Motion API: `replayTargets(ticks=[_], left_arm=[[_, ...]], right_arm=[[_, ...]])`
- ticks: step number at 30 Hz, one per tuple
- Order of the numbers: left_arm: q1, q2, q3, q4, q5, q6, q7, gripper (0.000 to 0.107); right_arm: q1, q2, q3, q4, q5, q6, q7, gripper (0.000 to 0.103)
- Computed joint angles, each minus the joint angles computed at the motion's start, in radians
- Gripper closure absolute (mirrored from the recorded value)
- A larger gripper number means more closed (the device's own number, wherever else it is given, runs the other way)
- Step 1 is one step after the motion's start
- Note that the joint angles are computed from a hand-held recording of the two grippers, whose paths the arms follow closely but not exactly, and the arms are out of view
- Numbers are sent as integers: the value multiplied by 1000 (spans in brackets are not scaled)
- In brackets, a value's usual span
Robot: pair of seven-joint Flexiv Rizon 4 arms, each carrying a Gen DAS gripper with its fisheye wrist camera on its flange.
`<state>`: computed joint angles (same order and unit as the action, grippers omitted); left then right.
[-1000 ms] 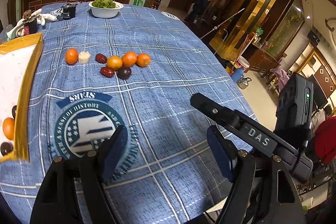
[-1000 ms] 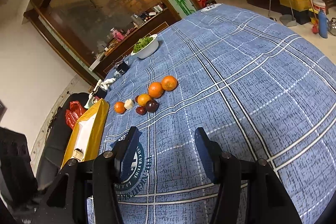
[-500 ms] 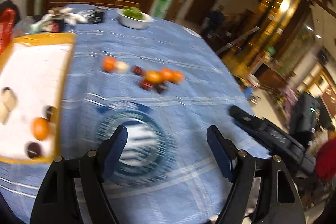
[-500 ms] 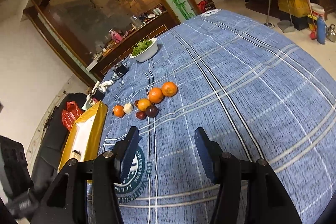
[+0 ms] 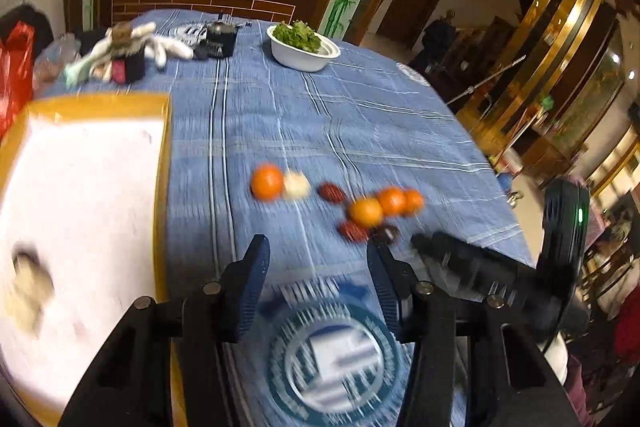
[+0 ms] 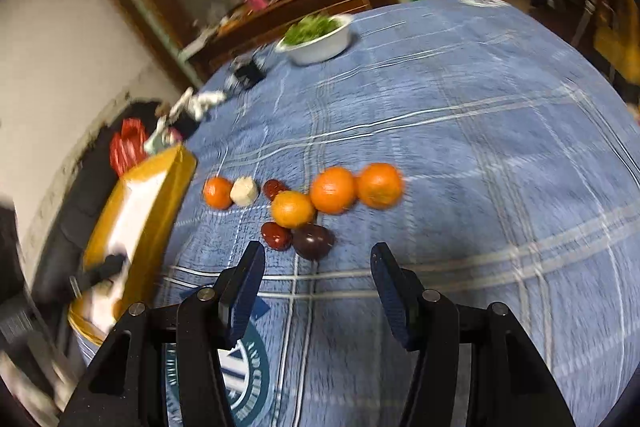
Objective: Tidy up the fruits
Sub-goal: 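Grasp a mandarin with the left gripper while the right grasps a dark plum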
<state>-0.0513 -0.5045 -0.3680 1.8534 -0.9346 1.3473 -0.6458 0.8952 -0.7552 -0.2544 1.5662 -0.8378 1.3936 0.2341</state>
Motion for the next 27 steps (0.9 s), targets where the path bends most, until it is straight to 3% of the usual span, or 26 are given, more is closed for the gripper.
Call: replayTargets(ticks=[3, 6, 8, 12, 14, 16, 17, 18, 19, 21, 25, 27], left_arm=[[-111, -101, 165, -168, 245, -39, -161, 50], [-202, -213, 311, -346, 437, -132, -320, 50], [-229, -265, 364, -425, 497, -200, -397, 50], [-241, -342, 399, -526, 584, -276, -494, 48], [-217, -343, 364, -509, 597, -236, -502, 44], [-200, -339, 339, -505, 617, -236, -511, 51], [-181, -331, 308, -489, 607, -230, -484, 69], [-182, -321, 310, -477, 642, -211, -504, 80], [-178, -313, 304, -470, 670, -198, -521, 79], [-123, -279, 226, -410, 631, -179, -481, 80], [-20, -189, 89, -253, 533, -85, -401, 80], [61, -129, -21, -145, 443, -13, -319, 79]], right_arm=[[-68, -69, 122, -123, 53, -113, -192, 44], [-84, -112, 168, -197, 99, -195, -306, 51], [-86, -128, 178, -218, 125, -210, -345, 55], [-63, -125, 130, -195, 126, -173, -326, 61], [-54, -122, 107, -181, 126, -147, -299, 69], [-49, -118, 91, -166, 127, -119, -273, 74], [-45, -115, 82, -156, 127, -102, -260, 74], [-43, -114, 77, -153, 128, -97, -256, 74], [-42, -112, 76, -152, 129, -95, -255, 74], [-28, -98, 59, -129, 121, -68, -238, 74], [54, -42, -62, -32, 66, 26, -108, 74], [124, -4, -148, 32, 22, 59, -19, 74]])
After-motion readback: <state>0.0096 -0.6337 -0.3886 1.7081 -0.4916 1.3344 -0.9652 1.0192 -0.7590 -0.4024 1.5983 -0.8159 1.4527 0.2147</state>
